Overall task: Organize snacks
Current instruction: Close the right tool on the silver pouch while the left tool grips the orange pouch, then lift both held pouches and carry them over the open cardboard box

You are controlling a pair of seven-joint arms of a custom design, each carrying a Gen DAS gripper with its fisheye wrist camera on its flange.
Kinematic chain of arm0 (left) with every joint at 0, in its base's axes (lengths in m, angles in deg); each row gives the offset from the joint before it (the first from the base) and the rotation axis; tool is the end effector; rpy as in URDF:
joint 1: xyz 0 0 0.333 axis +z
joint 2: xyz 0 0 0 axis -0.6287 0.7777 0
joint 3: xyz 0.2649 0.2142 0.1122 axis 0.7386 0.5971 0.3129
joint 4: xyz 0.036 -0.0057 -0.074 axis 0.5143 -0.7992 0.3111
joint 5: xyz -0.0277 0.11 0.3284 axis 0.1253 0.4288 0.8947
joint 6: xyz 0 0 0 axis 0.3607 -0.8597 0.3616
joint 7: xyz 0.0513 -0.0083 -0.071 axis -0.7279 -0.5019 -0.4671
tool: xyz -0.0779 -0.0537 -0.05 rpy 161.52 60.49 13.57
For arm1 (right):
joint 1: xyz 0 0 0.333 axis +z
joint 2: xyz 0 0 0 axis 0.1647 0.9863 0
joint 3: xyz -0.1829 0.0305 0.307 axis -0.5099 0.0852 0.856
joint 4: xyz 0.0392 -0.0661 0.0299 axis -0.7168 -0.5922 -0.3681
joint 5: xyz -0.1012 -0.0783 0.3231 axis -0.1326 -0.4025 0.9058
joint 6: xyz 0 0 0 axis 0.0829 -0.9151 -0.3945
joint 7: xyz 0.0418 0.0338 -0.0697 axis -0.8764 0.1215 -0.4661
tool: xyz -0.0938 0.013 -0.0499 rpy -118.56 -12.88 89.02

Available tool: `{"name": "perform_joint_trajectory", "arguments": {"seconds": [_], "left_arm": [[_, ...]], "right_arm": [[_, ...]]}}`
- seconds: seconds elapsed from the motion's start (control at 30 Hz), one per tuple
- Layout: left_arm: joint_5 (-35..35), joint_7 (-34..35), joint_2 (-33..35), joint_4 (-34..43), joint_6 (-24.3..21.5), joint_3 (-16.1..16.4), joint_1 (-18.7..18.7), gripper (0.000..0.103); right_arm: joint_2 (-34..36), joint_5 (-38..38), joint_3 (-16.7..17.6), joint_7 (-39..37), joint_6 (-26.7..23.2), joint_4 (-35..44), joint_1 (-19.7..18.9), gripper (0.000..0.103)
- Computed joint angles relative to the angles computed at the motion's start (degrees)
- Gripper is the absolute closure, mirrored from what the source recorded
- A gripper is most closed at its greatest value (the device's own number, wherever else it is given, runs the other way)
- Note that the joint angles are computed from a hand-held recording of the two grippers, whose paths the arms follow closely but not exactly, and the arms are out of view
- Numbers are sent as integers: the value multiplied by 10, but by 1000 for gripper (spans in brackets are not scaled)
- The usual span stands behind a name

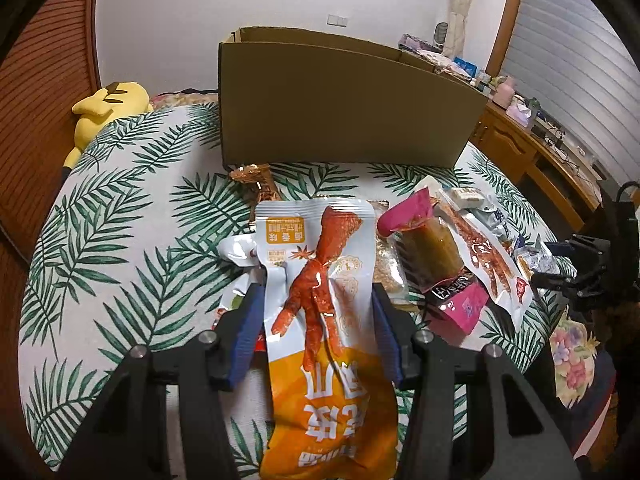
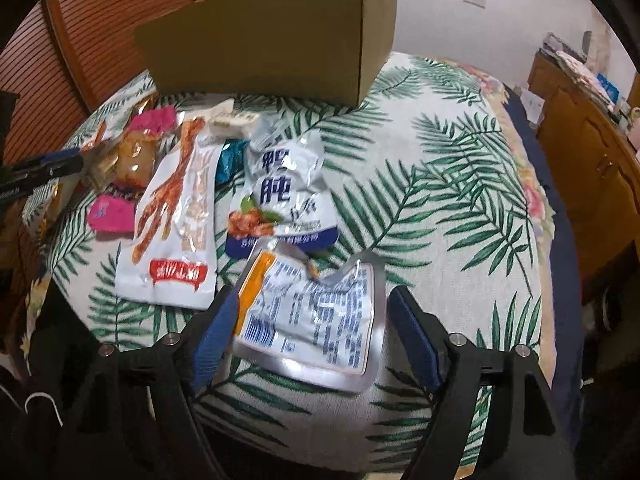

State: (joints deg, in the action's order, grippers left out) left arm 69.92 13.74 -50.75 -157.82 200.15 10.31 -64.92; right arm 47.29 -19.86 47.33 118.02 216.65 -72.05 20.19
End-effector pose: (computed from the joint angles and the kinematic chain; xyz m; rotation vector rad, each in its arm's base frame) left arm 0.5135 -0.3822 0.4344 -1.9413 1.7254 -0.8415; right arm 0.6133 0.1265 0.4670 -2.3593 1.1159 -0.2386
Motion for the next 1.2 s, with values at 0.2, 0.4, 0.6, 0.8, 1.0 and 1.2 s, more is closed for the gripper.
{"name": "perform_joint_trajectory", "arguments": {"seconds": [0.2, 0.4, 0.6, 0.8, 1.0, 1.2], "left_arm": [[18, -17, -5, -3, 3, 4, -4, 52], [32, -34, -9, -6, 1, 3, -4, 52], [46, -44, -15, -7, -4, 0, -5, 52], [57, -51, -19, -6, -6, -3, -6, 52], [64, -57, -23, -6, -9, -5, -7, 52], [76, -66, -30, -8, -11, -8, -9, 52]], "right_arm": [[-8, 2, 1, -11, -7, -7, -1, 34], [-20, 32, 4, -28, 3, -20, -8, 50], [-35, 74, 9, -55, 3, -22, -15, 74], [-42, 103, 9, -65, -20, -15, -20, 84], [-59, 136, 10, -82, -30, -23, -21, 91], [-71, 149, 11, -95, -31, -28, -13, 94]]}}
